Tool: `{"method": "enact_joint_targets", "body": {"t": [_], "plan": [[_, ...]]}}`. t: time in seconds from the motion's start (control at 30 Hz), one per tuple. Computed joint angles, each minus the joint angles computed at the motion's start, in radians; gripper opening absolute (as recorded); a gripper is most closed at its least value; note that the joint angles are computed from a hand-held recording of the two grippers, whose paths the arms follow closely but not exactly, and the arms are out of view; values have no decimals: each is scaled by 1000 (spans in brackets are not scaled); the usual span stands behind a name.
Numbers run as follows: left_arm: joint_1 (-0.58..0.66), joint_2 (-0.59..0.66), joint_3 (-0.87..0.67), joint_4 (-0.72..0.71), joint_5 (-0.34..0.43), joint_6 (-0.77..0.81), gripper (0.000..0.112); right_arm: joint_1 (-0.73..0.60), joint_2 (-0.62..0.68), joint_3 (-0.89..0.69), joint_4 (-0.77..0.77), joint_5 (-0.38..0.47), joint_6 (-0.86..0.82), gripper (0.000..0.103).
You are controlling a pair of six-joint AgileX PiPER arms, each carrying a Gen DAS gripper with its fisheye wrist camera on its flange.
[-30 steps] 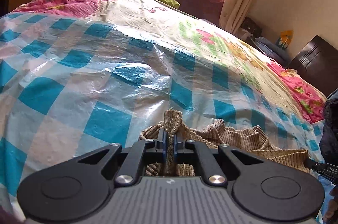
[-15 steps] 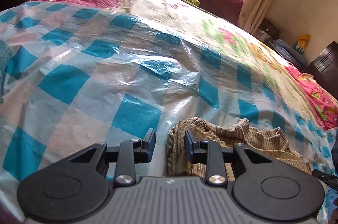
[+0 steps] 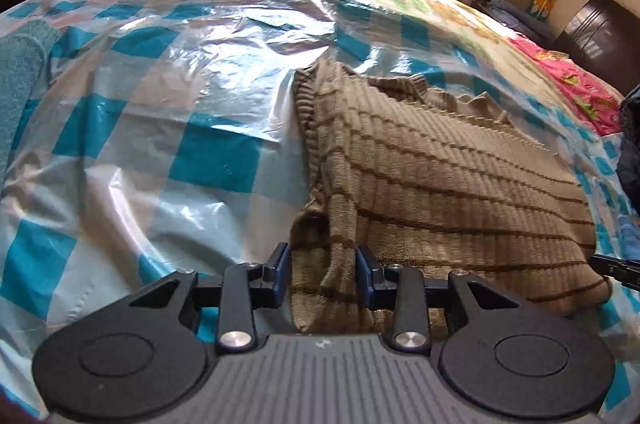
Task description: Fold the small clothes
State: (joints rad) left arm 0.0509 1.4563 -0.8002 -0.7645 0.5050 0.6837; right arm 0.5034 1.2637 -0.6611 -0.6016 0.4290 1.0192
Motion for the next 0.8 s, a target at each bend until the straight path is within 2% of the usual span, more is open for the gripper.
{"method": "enact_joint_targets", "body": {"t": [0.1, 0.17, 0.3, 0.37, 0.4, 0.47, 0.53, 0.63, 0.7, 0.73, 0.8], "plan": [[64, 38, -18, -92, 34, 42, 35, -82, 47, 9, 65, -34, -46, 13], [42, 8, -15, -40, -16, 4, 35, -100, 40, -12, 100, -15, -64, 13], [32, 6, -11, 5, -53, -36, 36, -7, 2, -63, -87, 136, 76, 14], [34, -7, 14, -24, -67, -29, 37, 39, -6, -95, -167, 198, 159, 15], [51, -10, 20, -71, -43, 1, 37, 54, -2, -114, -190, 215, 179, 20], [116, 10, 14, -197, 46, 71, 37, 59, 16, -154, -181, 187, 158, 20], [196, 34, 19, -333, 119, 113, 37, 41, 68, -212, -79, 106, 51, 20], [294, 21, 94, -583, 163, 221, 37, 34, 224, -336, 42, -4, -43, 22], [266, -25, 129, -609, 91, 231, 37, 32, 334, -433, 120, -44, -106, 28], [233, -50, 141, -598, 40, 232, 37, 26, 390, -490, 209, -55, -183, 30], [155, -93, 164, -588, -61, 270, 37, 31, 487, -593, 273, -50, -229, 31]]}}
